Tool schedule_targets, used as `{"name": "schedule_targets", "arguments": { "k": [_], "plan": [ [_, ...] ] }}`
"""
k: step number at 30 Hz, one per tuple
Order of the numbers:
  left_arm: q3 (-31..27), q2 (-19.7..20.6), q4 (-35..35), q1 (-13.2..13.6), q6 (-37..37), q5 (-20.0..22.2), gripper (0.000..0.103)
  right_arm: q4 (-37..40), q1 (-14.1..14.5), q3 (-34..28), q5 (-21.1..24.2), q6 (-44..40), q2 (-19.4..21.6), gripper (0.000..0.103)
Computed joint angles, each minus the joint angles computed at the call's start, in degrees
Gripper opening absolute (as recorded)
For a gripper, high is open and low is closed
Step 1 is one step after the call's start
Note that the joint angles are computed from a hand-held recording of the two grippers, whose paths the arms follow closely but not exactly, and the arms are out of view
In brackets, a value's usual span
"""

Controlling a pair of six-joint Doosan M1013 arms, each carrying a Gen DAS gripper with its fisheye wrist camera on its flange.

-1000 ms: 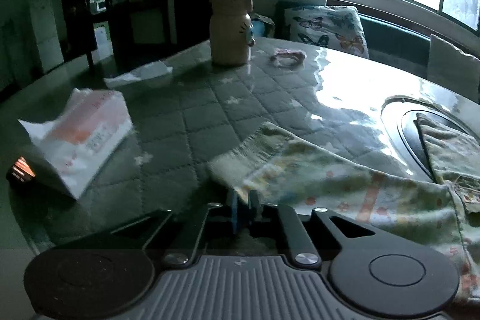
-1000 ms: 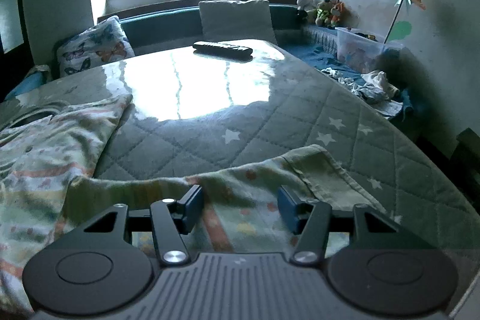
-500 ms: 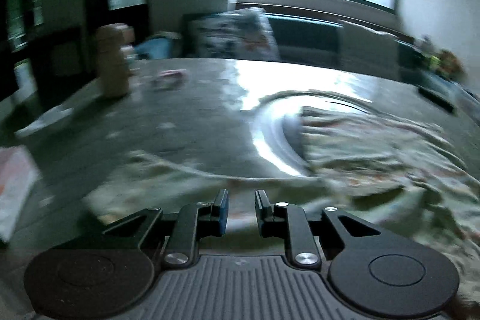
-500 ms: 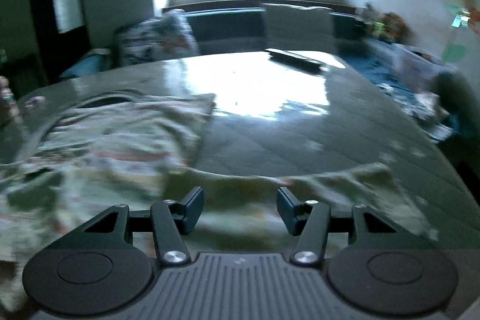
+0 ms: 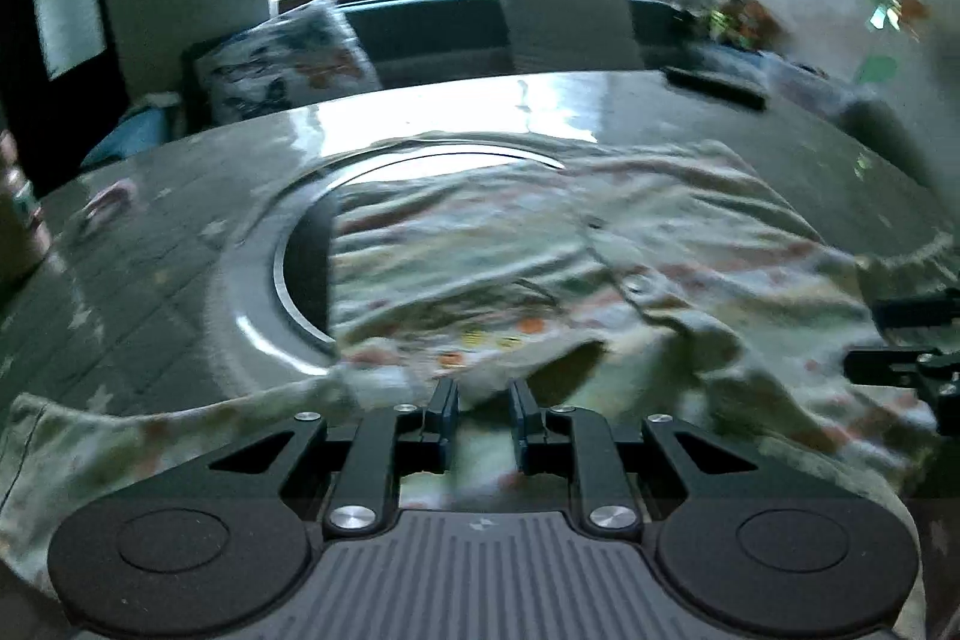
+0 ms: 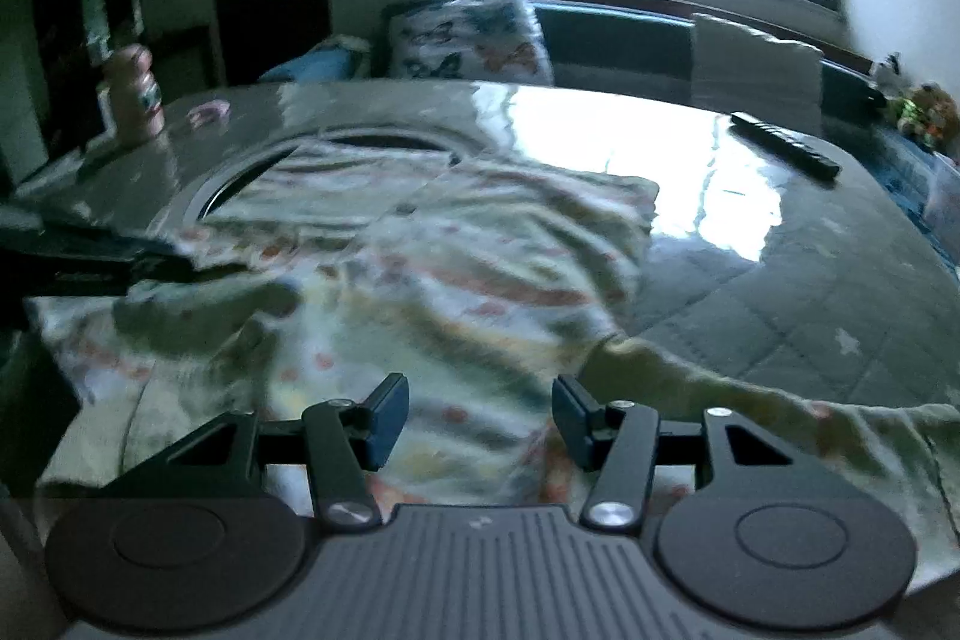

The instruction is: Fold clothes

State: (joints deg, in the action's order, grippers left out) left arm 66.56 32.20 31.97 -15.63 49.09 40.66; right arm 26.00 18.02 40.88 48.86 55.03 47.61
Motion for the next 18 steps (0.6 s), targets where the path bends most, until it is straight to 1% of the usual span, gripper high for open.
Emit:
{"name": "schedule_targets", "arguments": {
  "k": [6, 10, 11, 12, 14, 18],
  "plan": [
    [1.25, -0.56, -2.69, -0.67, 4.92, -2.59, 0.019, -0.29, 0.16, 2.58, 0.82, -3.26, -1.72, 0.053],
    [2.44, -1.35, -5.88, -0.56, 7.12, -4.62, 0.018, 2.79, -0.01, 3.43, 2.71, -6.72, -2.81, 0.053],
    [2.77, -1.62, -7.11, -0.39, 7.36, -5.23, 0.018, 3.91, -0.03, 3.51, 3.51, -7.73, -3.03, 0.052],
    [3.08, -1.89, -8.36, -0.21, 7.6, -5.83, 0.019, 5.18, -0.03, 3.55, 4.51, -8.71, -3.21, 0.048],
    [3.83, -2.56, -10.07, 0.17, 7.07, -7.16, 0.021, 7.73, 0.01, 3.42, 6.91, -10.63, -3.39, 0.046],
    [4.96, -3.66, -5.79, 0.14, 1.95, -7.82, 0.021, 11.42, 0.38, 3.49, 10.39, -14.52, -3.63, 0.042]
  ]
}}
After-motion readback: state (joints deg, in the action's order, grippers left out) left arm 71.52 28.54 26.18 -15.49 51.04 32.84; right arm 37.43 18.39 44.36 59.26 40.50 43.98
